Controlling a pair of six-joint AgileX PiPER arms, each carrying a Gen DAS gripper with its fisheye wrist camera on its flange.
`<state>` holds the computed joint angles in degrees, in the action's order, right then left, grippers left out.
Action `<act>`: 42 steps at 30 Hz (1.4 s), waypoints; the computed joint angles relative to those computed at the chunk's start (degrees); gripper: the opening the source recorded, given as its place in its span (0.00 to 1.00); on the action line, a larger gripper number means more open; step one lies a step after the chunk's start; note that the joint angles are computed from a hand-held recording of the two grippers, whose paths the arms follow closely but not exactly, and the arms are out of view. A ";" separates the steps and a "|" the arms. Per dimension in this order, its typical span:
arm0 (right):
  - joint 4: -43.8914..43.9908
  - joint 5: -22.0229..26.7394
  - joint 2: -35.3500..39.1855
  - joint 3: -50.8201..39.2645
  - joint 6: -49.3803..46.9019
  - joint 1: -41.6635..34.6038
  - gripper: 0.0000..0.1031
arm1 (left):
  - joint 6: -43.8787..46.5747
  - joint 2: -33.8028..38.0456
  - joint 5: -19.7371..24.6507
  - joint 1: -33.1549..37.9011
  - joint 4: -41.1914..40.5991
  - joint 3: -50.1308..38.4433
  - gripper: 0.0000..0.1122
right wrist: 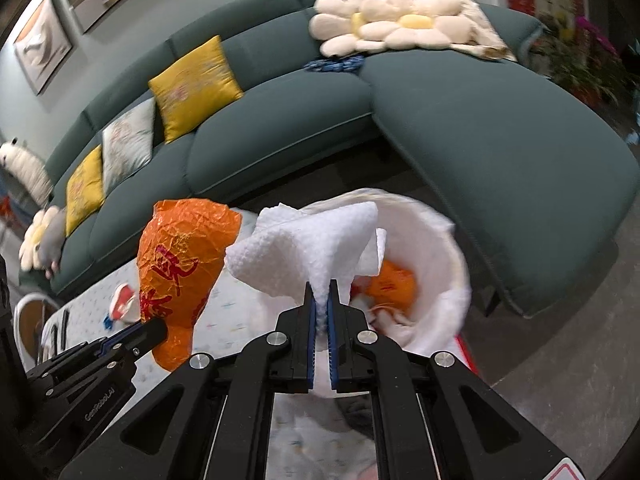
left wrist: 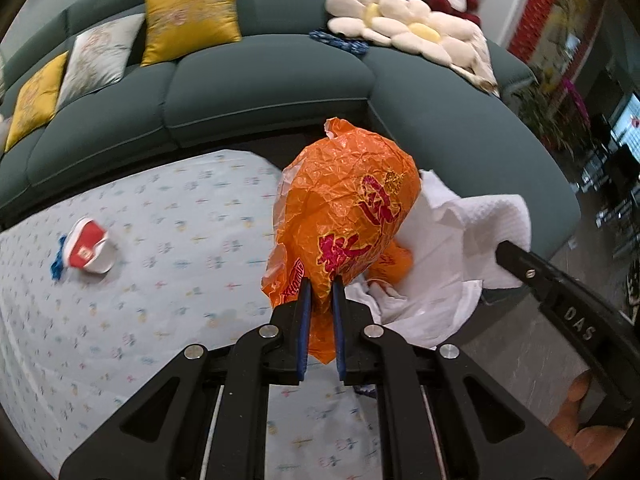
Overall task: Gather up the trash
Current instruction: 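Carry the orange bag and white tissue to the bin and release both, then move both open tools back toward the red-white cup on the table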
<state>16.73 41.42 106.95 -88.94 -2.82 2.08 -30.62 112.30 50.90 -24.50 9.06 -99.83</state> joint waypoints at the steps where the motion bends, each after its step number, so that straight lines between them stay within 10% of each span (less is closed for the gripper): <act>1: 0.22 0.12 0.16 -0.16 -0.46 -1.43 0.05 | 0.25 1.47 0.80 -0.44 -0.20 -1.94 0.09; 12: 2.33 0.91 2.28 -1.53 -2.87 -7.72 0.05 | 1.23 14.36 8.81 -3.40 -2.72 -21.55 0.15; 17: 1.91 1.33 3.77 -2.85 -2.31 -6.47 0.05 | -0.24 15.69 10.03 -3.76 -1.35 -24.18 0.47; 33: -0.23 1.81 5.68 -5.23 0.58 -3.11 0.06 | -1.39 11.67 7.06 -1.53 -0.68 -17.12 0.48; 42: -3.08 2.04 5.83 -6.49 3.20 -0.43 0.29 | -2.35 8.71 5.05 0.06 -0.28 -11.67 0.48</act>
